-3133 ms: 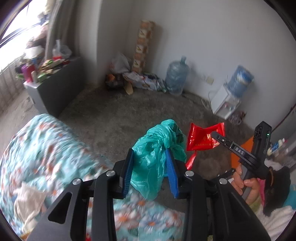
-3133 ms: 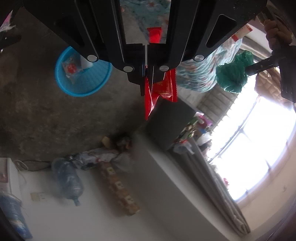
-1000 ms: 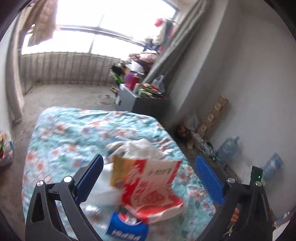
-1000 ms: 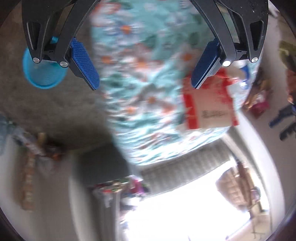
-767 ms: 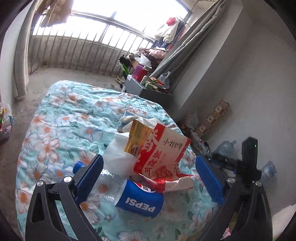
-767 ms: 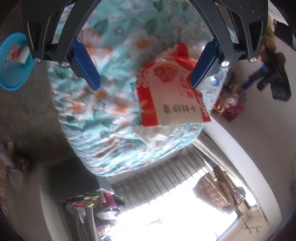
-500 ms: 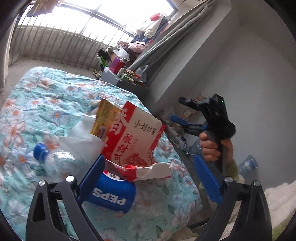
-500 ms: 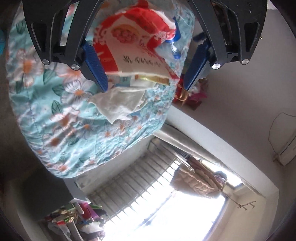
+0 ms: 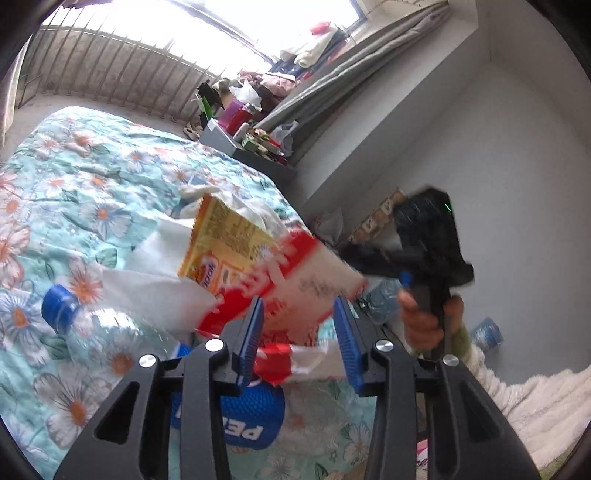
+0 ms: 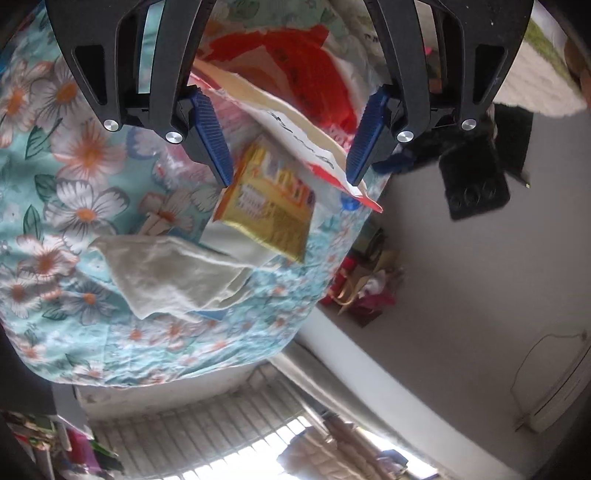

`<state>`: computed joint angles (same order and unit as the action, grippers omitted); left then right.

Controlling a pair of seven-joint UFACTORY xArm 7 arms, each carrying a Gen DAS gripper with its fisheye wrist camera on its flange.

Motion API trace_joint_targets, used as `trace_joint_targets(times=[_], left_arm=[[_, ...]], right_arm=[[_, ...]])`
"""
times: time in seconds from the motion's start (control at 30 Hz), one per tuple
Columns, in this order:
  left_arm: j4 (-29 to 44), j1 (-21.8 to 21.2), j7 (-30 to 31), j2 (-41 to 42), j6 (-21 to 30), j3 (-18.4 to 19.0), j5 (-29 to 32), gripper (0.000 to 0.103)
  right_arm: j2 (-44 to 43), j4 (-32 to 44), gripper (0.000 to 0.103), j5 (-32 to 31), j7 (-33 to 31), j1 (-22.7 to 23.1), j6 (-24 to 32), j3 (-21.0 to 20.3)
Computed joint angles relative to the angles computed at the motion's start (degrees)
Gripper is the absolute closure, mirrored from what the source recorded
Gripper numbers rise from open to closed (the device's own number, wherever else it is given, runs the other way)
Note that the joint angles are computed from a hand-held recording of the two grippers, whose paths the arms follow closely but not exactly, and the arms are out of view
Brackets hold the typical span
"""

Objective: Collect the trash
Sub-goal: 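Return to the bed and grasp the red-and-white snack bag with the right tool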

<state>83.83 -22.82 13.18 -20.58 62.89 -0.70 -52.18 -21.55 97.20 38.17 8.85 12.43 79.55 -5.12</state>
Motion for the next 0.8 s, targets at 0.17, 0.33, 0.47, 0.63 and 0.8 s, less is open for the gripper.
trace_joint_targets(times=[0.17, 0.33, 0.47, 0.63, 0.8], left_arm=[[2.58, 0.09, 0.2, 2.29, -2.7, -0.23, -0.9, 0.065], [6.69, 1.11, -2.9, 5.44, -1.98, -3.02, 5.98, 0.065], [7.93, 1.17, -5.09, 7.28, 0.49, -3.74, 7.51, 0.065], [7.35, 1.56, -6.28, 7.6, 1.71, -4.02, 7.76, 0.065], [6.7, 1.78, -7.2, 7.15, 1.25, -3.91, 7.12, 0.065]], right_arm=[[-2.6, 0.76, 0.03, -4.26, -0.96, 1.58, 4.14, 3.21], [-4.57, 0.86, 0.024, -9.74, -1.93, 2.71, 6.9, 6.23], [-4.6, 1.71, 0.022, -15.67, -2.53, 2.42, 7.52, 9.08], [-4.24, 2.51, 0.022, -24.04, -3.0, 1.36, 7.54, 12.89], [-4.7, 1.45, 0.032, -28.05, -1.93, 0.72, 7.9, 14.04]])
